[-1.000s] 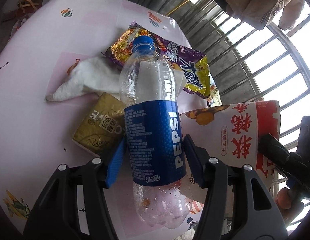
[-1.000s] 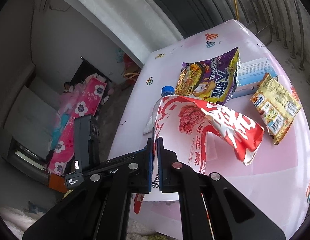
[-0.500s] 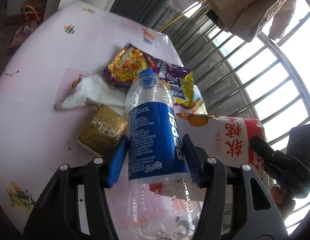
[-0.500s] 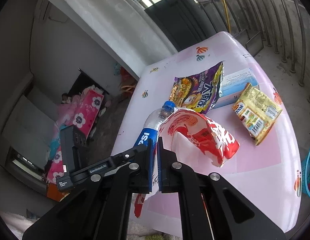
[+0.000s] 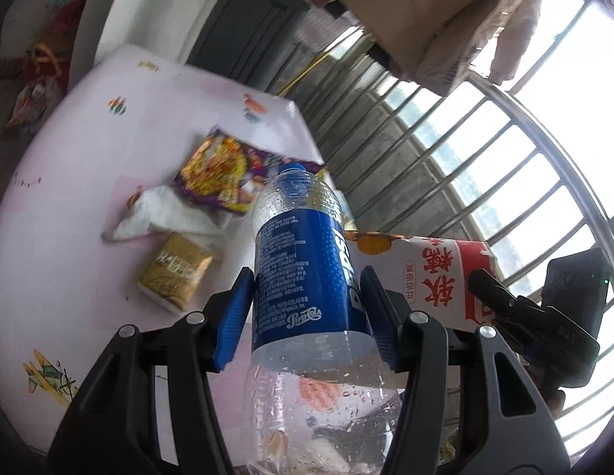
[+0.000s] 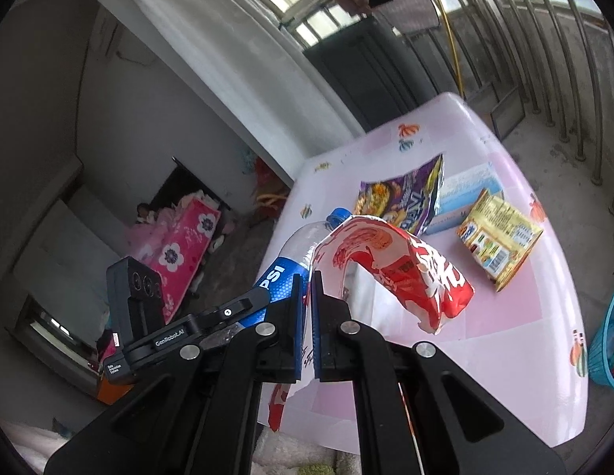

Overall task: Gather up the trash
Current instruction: 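Carry the Pepsi bottle and snack bag over the blue wastebasket and open both tools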

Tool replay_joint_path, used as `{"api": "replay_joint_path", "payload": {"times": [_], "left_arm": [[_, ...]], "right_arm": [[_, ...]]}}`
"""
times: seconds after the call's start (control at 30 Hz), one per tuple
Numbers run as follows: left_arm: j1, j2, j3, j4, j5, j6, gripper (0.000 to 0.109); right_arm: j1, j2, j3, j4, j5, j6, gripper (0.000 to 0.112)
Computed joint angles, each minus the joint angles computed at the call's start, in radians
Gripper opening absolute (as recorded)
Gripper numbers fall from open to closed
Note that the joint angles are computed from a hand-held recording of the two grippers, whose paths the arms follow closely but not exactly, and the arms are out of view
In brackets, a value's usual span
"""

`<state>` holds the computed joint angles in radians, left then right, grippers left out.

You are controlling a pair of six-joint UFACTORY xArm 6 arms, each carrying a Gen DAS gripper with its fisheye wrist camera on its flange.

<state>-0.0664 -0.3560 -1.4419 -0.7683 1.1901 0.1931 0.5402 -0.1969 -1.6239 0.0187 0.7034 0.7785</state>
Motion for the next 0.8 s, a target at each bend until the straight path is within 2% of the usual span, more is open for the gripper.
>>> {"api": "replay_joint_path", "payload": {"times": [0.17, 0.3, 0.43, 0.57, 0.67, 0.73, 0.8], "left_arm": [[-0.034, 0.007, -0.062, -0.032, 0.014, 0.011, 0.052], [-0.095, 0.046, -0.147, -0.053, 0.033, 0.016, 0.052], [-0.213, 0.118, -0.253, -0.047, 0.047, 0.023, 0.052], [-0.358, 0.237, -0.378, -0.030, 0.076, 0.008, 0.052], [-0.491, 0.386, -0.521, -0.008, 0.131, -0.018, 0.052], [-0.560, 0.478, -0.608, 0.019, 0.165, -0.037, 0.052], [-0.626, 0.608, -0.743, 0.048, 0.220, -0.076, 0.052]], "right_arm": [[0.000, -0.088, 0.055, -0.077, -0.026, 0.056, 0.004], [-0.005, -0.201, 0.130, -0.219, -0.035, 0.163, 0.004], [-0.008, -0.336, 0.226, -0.378, 0.006, 0.306, 0.004], [-0.023, -0.511, 0.356, -0.519, 0.102, 0.467, 0.004], [-0.074, -0.645, 0.470, -0.544, 0.161, 0.546, 0.004], [-0.153, -0.722, 0.550, -0.491, 0.165, 0.549, 0.004], [-0.282, -0.799, 0.638, -0.383, 0.158, 0.503, 0.004]]}}
